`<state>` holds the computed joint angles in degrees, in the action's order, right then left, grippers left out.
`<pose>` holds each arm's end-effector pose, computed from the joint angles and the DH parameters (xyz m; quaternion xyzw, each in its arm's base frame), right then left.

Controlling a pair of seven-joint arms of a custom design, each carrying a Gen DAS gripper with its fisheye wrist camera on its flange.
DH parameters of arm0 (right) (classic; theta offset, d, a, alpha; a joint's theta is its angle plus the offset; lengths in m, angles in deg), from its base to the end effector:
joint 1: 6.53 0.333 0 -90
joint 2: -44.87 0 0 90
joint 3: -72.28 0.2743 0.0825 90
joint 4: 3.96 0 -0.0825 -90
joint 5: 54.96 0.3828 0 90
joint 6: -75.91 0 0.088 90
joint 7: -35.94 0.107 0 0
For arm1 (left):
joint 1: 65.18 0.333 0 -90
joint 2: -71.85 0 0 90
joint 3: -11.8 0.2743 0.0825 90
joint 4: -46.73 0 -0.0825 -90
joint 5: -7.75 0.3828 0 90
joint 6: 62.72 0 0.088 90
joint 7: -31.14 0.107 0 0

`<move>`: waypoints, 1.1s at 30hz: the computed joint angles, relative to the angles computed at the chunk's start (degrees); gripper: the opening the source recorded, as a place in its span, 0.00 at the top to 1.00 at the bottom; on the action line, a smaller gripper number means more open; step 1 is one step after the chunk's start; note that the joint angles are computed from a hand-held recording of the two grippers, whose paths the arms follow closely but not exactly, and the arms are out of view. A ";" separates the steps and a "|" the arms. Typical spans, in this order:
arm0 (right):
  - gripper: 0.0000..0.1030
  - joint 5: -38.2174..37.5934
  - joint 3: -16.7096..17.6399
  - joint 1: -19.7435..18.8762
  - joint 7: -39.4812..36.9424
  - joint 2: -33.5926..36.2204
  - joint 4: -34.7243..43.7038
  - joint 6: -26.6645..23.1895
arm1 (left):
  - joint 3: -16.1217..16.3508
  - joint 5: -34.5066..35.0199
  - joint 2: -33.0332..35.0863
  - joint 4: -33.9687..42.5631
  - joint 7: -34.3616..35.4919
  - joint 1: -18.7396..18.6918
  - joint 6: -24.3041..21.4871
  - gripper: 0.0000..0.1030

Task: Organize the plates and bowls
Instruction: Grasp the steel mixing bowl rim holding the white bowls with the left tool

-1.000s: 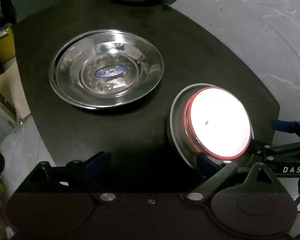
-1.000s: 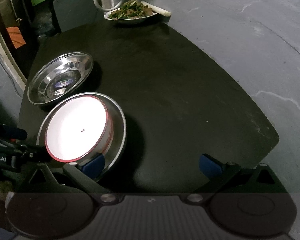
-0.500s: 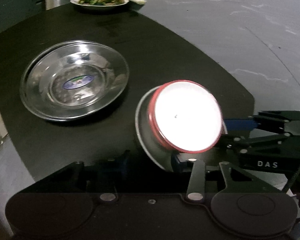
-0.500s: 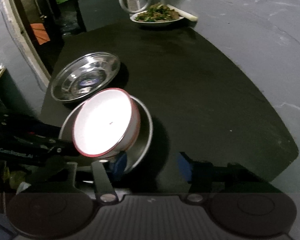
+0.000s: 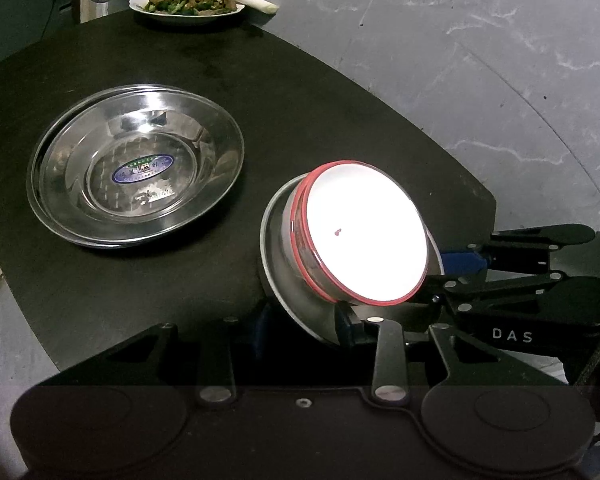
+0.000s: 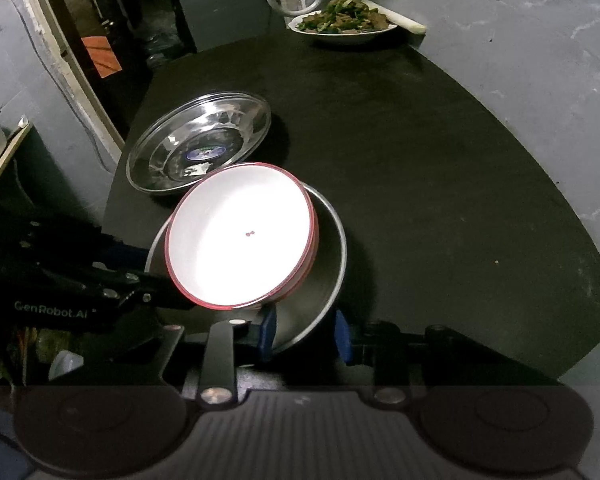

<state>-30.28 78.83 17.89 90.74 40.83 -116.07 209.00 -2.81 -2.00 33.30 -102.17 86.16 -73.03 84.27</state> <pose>0.4911 0.3050 0.5136 -0.9116 0.3028 -0.0327 0.2761 0.3866 -0.1615 0.5013 -0.7750 0.5513 -0.2913 0.1032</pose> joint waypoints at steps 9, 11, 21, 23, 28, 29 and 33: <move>0.75 -1.44 0.23 0.73 4.27 -1.75 -2.93 4.05 | 0.23 0.01 0.33 0.67 -0.20 -0.14 -1.18 0.68; 0.77 -1.37 0.11 0.91 4.86 -1.98 -3.19 4.56 | 0.51 -0.35 0.24 0.62 0.06 -0.36 -1.40 0.69; 0.78 -2.13 -0.17 1.52 7.25 -2.63 -4.00 5.12 | 0.91 -1.03 0.52 0.95 1.65 -0.46 -1.75 0.68; 0.77 -2.26 -0.20 1.52 7.57 -2.34 -3.69 4.83 | 1.15 -1.52 0.51 0.72 1.76 -0.55 -1.18 0.67; 0.77 -0.73 -0.42 1.05 8.37 -0.81 -1.78 3.11 | 1.25 -1.87 0.91 0.61 2.42 -0.40 -0.69 0.59; 0.77 -0.65 -0.34 0.96 8.25 -0.70 -1.70 3.13 | 1.03 -1.54 0.95 0.65 2.48 -0.22 -0.82 0.56; 0.76 -0.52 -0.13 0.61 8.50 -0.12 -1.05 2.76 | 1.21 -1.52 0.87 0.01 3.00 -0.20 -0.17 0.49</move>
